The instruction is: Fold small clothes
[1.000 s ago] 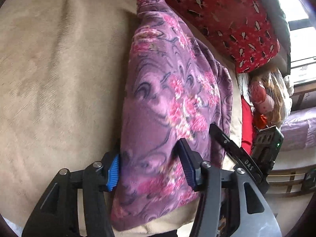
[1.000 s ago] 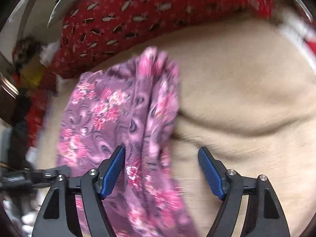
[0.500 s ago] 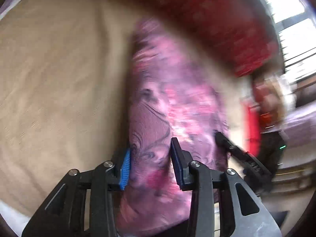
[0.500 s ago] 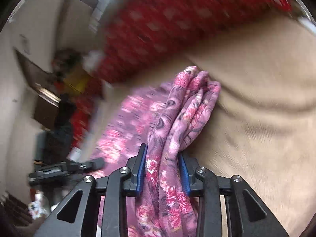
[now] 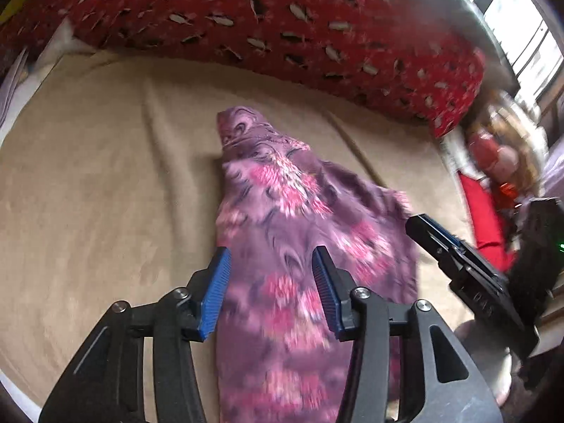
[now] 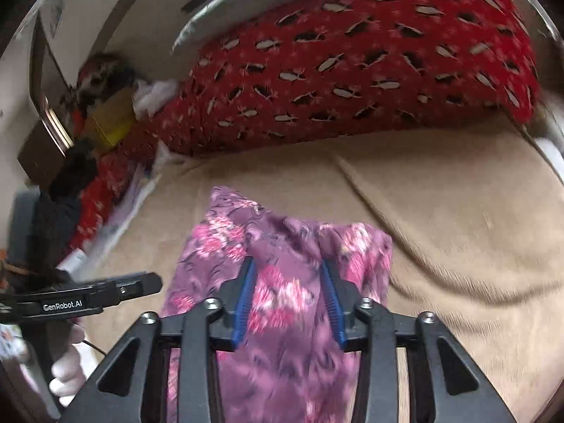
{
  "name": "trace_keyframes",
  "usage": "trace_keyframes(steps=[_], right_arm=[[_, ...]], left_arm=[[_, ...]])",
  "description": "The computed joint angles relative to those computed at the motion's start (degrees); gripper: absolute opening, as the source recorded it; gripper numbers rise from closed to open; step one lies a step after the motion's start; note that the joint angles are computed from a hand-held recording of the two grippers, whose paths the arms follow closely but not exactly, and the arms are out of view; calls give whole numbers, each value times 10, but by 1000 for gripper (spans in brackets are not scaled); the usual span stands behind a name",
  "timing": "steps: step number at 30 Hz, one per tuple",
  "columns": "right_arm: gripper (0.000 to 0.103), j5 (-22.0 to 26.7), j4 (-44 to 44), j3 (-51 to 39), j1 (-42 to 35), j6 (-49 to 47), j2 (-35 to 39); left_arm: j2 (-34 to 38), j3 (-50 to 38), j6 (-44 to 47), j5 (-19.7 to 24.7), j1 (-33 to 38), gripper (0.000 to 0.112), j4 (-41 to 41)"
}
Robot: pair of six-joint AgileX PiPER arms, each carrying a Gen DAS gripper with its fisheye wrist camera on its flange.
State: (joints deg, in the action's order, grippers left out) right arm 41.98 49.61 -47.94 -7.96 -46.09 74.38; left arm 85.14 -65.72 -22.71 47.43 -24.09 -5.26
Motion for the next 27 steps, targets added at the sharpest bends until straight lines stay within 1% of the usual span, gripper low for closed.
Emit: trace_keyframes(steps=[1,2,3,4,5,6,7,8,9,10,11,12,13,14,16,17,18,19,20,22,23,24,25,26,27], right_arm=[[30,-47,-27,4,31,21,10],[30,-96,-77,5,56,57,33],[26,-123,-117,-1,65,90,79],[24,-126,-134,2,62,105,115],[23,-108,-128,-11,50,98,128],[21,-101,-101,-12,37,73,122],[20,-70,-95,-25,20,70,119],[20,-45,-94,-34,7,70,114],[25,-23,-77,-35,-10,48,104],[27,16,-45,-27,-39,3,76],[27,38,-17,-9,-60,-39,57],[27,72,6,0,-84,-78,44],[29,90,21,19,-99,-110,33],[34,86,13,41,-98,-122,24],[34,34,-29,65,-55,-110,44],[34,25,-27,71,-52,-111,37],[34,31,-39,65,-54,-90,26],[35,38,-70,53,-47,-45,16],[39,51,-88,50,-48,-21,-3],[40,83,-98,50,-57,-16,-41],[42,91,-104,62,-60,-23,-70],[52,75,-128,74,-47,-8,-89],[57,37,-175,98,-16,24,-106],[62,4,-232,114,23,79,-107],[59,-19,-276,127,50,114,-94]], left_arm=[[29,-17,-10,4,-2,47,16],[69,-33,-39,8,-9,47,47],[94,-41,-52,11,-12,56,63],[114,-48,-46,11,-6,66,62],[114,-44,-31,4,7,66,41],[109,-43,0,9,31,65,-4],[98,-40,28,18,52,60,-42],[84,-32,47,25,66,59,-64],[59,-16,67,29,78,59,-84],[26,9,86,22,86,59,-99],[1,31,88,14,84,59,-96],[-20,51,79,5,77,60,-84],[-34,75,54,-6,58,61,-58],[-30,86,28,-12,37,61,-30],[0,95,-23,-19,-6,64,29],[-6,96,-42,-20,-15,64,45],[-18,95,-52,-12,-21,63,53],[-37,95,-51,-2,-26,63,51],[-52,100,-56,1,-31,63,53],[-80,116,-77,4,-50,64,71],[-86,129,-99,3,-69,66,91],[-76,135,-113,0,-79,67,104],[-70,142,-125,-1,-89,69,112],[-61,155,-137,-11,-97,72,117],[-52,155,-148,-13,-99,79,119]])
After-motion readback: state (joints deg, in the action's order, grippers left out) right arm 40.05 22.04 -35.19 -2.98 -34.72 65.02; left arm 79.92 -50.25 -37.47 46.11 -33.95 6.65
